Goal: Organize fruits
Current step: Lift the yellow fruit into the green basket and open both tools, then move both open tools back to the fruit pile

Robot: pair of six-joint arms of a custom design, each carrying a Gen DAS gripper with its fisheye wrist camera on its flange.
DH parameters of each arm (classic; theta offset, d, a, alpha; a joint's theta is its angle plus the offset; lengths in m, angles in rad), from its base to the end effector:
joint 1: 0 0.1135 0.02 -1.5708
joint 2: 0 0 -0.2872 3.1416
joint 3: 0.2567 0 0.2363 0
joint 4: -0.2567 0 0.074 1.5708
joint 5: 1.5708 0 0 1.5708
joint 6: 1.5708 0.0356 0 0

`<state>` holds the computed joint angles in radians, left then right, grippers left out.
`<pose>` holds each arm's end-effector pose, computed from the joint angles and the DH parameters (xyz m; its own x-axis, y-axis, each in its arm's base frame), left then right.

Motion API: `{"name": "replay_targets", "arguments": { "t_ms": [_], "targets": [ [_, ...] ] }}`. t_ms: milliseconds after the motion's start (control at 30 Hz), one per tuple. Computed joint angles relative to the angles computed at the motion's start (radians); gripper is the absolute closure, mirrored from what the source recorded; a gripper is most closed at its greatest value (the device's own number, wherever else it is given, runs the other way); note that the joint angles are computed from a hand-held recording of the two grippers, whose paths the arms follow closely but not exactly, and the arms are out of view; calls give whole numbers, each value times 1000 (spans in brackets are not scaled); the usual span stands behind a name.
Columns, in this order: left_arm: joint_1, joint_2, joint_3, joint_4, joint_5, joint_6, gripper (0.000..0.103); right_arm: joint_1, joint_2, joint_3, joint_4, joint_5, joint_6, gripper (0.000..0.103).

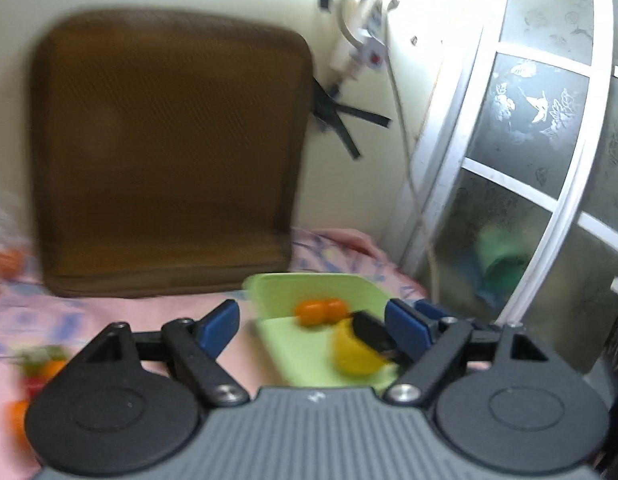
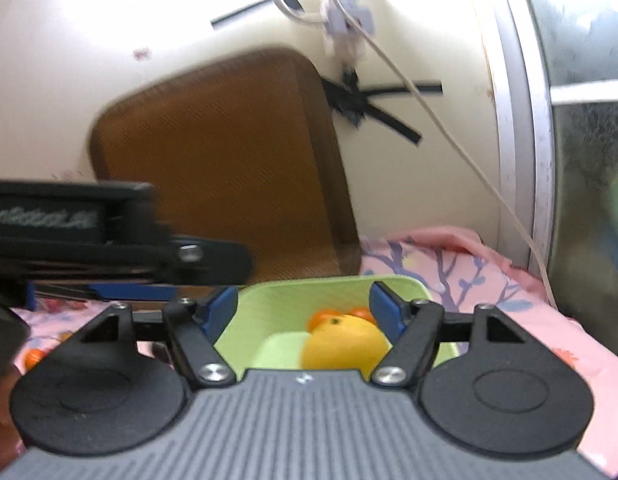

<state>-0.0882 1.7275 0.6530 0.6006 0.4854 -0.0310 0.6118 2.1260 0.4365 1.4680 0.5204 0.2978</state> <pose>0.3176 -0.0448 0.1766 -0.4696 0.0140 -0.8828 0.4771 0.8453 -0.2404 0.2608 0.1614 0.1005 -0.2016 0.1695 -0.9647 -0.0440 0.9823 0.1818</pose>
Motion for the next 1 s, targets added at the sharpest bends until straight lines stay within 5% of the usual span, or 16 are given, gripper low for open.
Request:
{"name": "replay_targets", "arguments": {
  "t_ms": [133, 400, 567, 733, 1000],
  "targets": [
    [215, -98, -108, -14, 105, 102, 20, 100, -9, -22, 18, -14, -27, 32],
    [427, -40, -156, 37, 63, 215, 21, 183, -28, 203, -443, -125, 29, 53],
    [465, 44, -94, -17, 62, 200, 23, 216, -8, 381, -736, -186, 37, 51],
    [492, 69, -77, -33, 96, 189, 23, 223, 41, 531, -901, -193, 40, 41],
    [517, 68, -62, -91, 139, 174, 23, 224, 91, 627, -980, -208, 45, 43]
  ]
}}
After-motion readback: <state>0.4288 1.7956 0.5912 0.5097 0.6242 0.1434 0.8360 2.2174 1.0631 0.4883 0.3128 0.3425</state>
